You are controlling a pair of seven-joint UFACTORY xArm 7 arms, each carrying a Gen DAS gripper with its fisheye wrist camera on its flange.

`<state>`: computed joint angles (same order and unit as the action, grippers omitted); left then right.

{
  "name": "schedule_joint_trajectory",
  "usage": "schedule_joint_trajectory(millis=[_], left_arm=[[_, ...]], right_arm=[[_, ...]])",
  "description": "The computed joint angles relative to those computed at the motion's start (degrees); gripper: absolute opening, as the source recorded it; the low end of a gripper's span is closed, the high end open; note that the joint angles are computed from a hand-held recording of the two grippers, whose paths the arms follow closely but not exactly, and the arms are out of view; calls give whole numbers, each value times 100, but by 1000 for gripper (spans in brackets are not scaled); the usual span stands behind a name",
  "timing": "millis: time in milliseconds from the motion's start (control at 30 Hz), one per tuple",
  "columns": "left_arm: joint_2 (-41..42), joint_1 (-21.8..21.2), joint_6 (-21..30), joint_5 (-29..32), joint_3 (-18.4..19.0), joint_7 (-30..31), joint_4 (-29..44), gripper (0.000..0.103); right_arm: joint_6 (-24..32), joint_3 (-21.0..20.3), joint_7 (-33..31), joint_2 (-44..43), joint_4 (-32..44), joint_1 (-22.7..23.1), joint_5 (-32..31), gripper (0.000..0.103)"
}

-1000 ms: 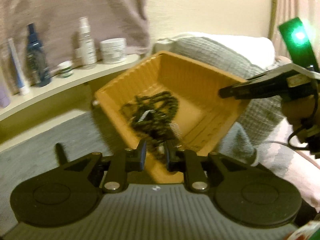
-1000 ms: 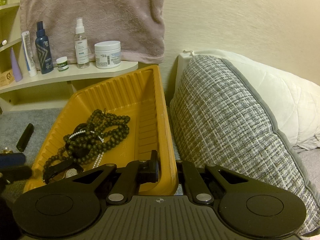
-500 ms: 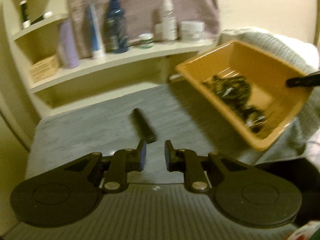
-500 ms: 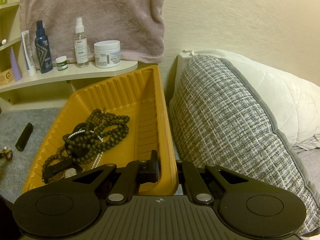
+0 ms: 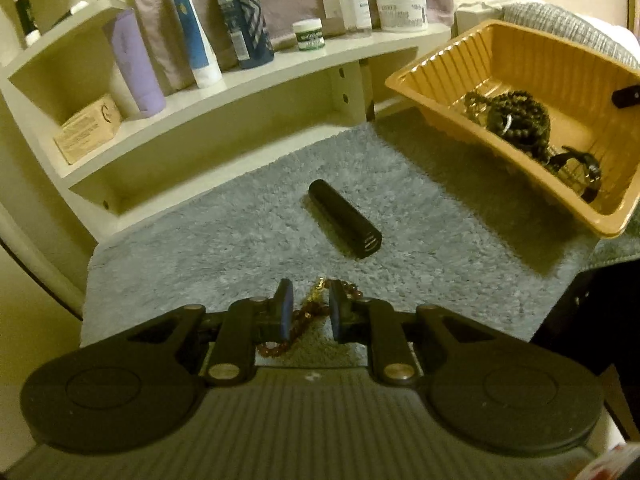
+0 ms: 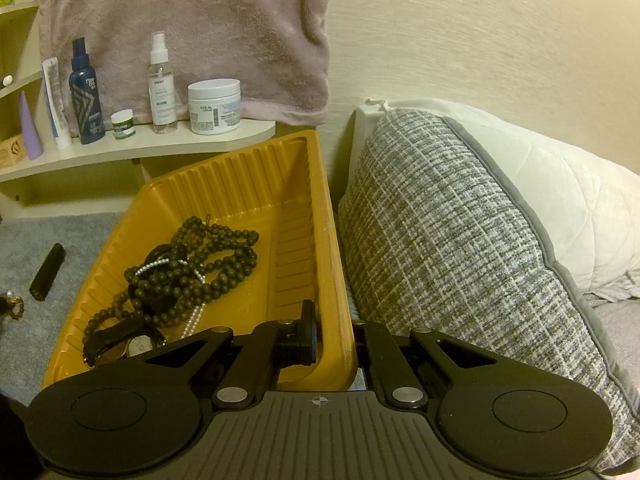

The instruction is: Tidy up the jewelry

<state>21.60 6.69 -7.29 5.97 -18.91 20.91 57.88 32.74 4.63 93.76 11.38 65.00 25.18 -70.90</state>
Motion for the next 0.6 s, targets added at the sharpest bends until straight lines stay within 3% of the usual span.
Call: schedule_joint_trajectory(millis=[267, 400, 600], left_arm=[[209, 75, 207, -22, -97, 252, 248, 15], [239, -15, 358, -108, -37, 429, 317, 7], [122, -298, 320, -327, 213, 443, 247, 6]], right_arm=[[18, 0, -39, 8, 18, 5, 36, 4], [9, -4, -61, 4, 17, 1, 54, 4], [9, -6, -59, 4, 17, 2, 47, 4]])
